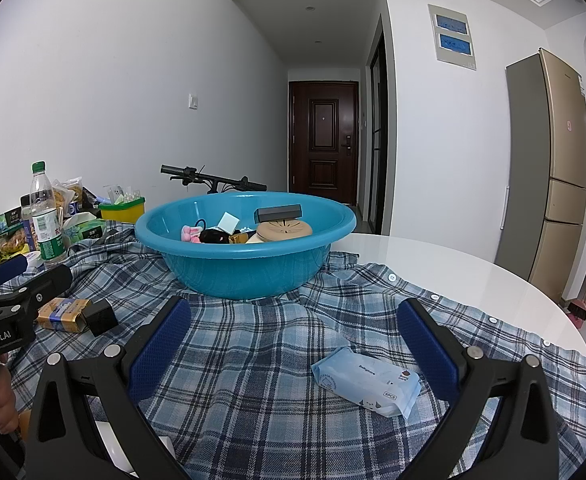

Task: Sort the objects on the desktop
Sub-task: 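Move both tools toward the items lying on the plaid shirt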

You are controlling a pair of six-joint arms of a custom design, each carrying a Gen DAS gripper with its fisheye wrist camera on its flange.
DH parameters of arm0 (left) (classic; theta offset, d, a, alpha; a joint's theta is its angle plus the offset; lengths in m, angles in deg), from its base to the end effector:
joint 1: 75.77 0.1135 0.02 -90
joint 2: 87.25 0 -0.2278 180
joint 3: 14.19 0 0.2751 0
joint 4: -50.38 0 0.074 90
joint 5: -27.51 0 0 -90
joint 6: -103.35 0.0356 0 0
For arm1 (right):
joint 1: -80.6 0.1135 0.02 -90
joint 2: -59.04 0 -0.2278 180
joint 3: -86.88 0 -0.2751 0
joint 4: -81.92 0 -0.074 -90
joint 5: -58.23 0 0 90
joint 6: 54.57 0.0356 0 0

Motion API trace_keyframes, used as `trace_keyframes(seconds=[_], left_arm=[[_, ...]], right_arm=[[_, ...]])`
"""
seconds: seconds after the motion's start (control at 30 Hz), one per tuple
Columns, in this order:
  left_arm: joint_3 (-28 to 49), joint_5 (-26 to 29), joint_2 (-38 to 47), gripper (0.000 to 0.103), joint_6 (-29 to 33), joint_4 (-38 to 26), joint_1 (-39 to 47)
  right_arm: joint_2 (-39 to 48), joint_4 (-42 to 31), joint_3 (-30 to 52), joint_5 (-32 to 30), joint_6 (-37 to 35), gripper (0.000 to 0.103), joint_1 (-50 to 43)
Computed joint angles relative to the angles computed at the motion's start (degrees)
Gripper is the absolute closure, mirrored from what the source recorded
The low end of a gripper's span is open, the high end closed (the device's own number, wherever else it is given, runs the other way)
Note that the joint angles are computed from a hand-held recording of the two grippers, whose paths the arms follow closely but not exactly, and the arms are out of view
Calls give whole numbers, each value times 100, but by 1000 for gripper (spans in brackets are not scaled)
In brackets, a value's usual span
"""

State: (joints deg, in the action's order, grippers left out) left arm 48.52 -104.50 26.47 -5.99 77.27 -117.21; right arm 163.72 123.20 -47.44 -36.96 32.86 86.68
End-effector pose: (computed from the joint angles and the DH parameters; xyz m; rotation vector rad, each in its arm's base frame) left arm 0.2979 -0.2313 0.0672 -0.0957 1.8769 0.0063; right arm 0.3215 0.0375 0.0647 -0.2038 1.8696 0.1272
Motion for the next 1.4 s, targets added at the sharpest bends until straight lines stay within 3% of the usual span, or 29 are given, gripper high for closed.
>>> trace_keyframes(seconds=[0.73,0.93,1.07,1.27,1.4], left_arm=[[-84,-171,-19,0,118,157,-93],[86,27,-259,0,-325,-837,53],[76,124,-726,0,-502,-1407,148],[264,85,-1263,0,-338,-2070,167],[256,-69,-1488,0,-62,-1993,97]], right_arm=[[68,-53,66,56,-23,1,24],[-37,86,-71,98,-260,1,129],[-465,-545,-47,297,-584,1,317],[-1148,-1687,132,-166,-214,1,99],[-1481,-2184,278,-249,-24,1,-23]])
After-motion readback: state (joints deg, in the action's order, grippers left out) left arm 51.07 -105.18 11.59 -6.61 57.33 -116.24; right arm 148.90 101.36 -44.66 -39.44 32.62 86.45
